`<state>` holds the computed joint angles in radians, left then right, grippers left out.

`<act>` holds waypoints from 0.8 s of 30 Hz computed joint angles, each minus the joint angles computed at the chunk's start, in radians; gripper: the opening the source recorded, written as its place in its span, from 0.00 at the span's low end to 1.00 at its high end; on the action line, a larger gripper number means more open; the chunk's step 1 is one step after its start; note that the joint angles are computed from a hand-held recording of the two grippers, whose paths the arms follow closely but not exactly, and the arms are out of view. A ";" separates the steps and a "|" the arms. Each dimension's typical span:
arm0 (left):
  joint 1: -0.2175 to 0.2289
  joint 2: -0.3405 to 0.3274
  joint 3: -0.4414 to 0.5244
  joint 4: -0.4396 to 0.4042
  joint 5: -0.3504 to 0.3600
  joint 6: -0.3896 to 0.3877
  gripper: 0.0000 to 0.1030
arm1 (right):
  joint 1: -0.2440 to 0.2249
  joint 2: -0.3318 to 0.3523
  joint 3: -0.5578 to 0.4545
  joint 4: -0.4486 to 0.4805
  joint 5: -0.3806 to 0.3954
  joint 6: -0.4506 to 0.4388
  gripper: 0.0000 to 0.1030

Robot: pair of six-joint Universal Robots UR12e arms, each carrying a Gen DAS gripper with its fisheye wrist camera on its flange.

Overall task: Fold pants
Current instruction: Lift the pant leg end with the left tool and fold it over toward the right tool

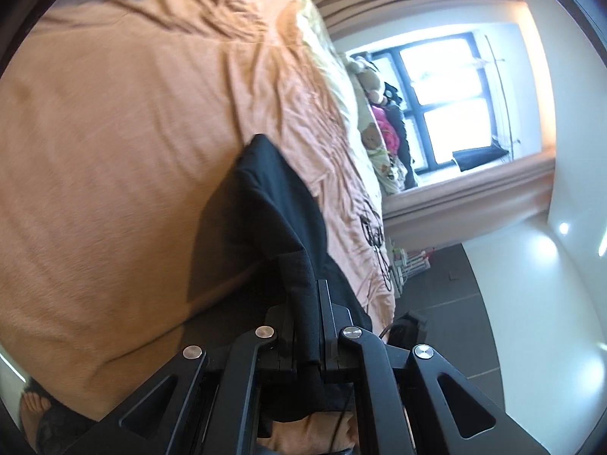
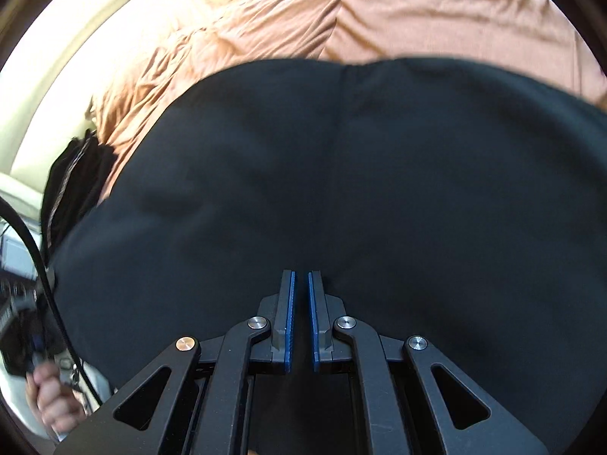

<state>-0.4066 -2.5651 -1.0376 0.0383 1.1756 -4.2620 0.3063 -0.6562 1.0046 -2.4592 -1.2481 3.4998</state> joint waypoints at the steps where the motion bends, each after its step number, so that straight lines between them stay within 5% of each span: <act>1: -0.002 -0.003 0.016 -0.011 -0.003 0.015 0.06 | -0.002 -0.009 0.022 -0.014 0.020 -0.001 0.04; 11: -0.024 -0.051 0.197 -0.154 -0.019 0.146 0.07 | -0.031 -0.074 0.179 -0.151 0.141 0.022 0.04; 24: -0.063 -0.141 0.465 -0.380 -0.061 0.384 0.07 | -0.120 -0.196 0.440 -0.572 0.143 0.227 0.04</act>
<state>-0.4692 -2.7056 -0.5724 -0.3417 1.1147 -3.8775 0.1863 -0.8520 1.4449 -3.0316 -1.1051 3.7270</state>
